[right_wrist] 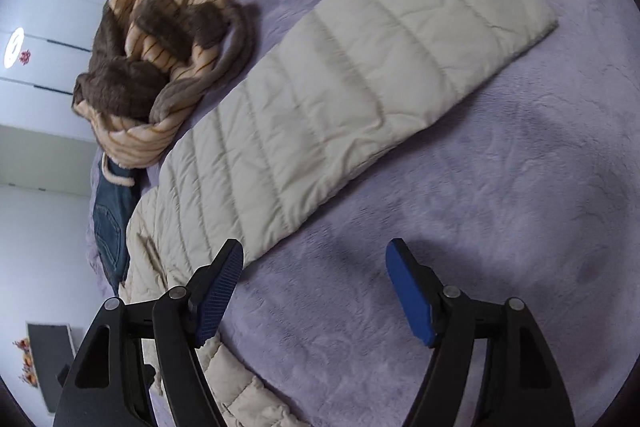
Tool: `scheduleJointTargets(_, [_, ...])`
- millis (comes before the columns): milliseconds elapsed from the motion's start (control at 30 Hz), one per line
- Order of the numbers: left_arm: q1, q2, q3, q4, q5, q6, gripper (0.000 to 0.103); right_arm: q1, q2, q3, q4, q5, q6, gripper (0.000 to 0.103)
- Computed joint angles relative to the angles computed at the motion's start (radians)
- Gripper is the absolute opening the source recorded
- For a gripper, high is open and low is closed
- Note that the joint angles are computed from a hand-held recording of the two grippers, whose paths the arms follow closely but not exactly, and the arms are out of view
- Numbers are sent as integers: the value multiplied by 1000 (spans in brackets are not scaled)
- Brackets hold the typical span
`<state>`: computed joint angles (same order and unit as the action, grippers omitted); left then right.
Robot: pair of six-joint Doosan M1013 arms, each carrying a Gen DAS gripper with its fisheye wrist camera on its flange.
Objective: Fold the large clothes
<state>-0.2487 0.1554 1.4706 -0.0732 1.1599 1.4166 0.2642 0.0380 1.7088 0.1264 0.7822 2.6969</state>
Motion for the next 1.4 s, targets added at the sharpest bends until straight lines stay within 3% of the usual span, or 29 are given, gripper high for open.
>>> scheduleJointTargets(367, [-50, 9, -5, -15, 31, -17, 99, -93, -6, 71, 135, -183, -12, 77])
scheduleJointTargets(600, [-47, 13, -12, -11, 18, -40, 99, -121, -5, 94, 217, -326, 39, 77])
scheduleJointTargets(667, [-42, 14, -17, -10, 14, -50, 99, -125, 0, 86, 250, -331, 21, 77])
scheduleJointTargets(733, [-33, 12, -18, -8, 5, -56, 99, -127, 9, 71, 279, -318, -9, 67])
scheduleJointTargets(800, [-22, 9, -19, -3, -1, -62, 99, -130, 18, 62, 334, -314, -56, 31])
scheduleJointTargets(867, [-6, 6, -20, -2, -8, -71, 99, -133, 25, 61, 412, -330, -116, 12])
scheduleJointTargets(1100, [56, -3, -17, 18, -33, -111, 99, -87, 53, -40, 326, -305, -199, 11])
scheduleJointTargets(1400, [134, -21, 1, 49, -80, -150, 99, 52, 203, -361, 188, -160, -536, 11])
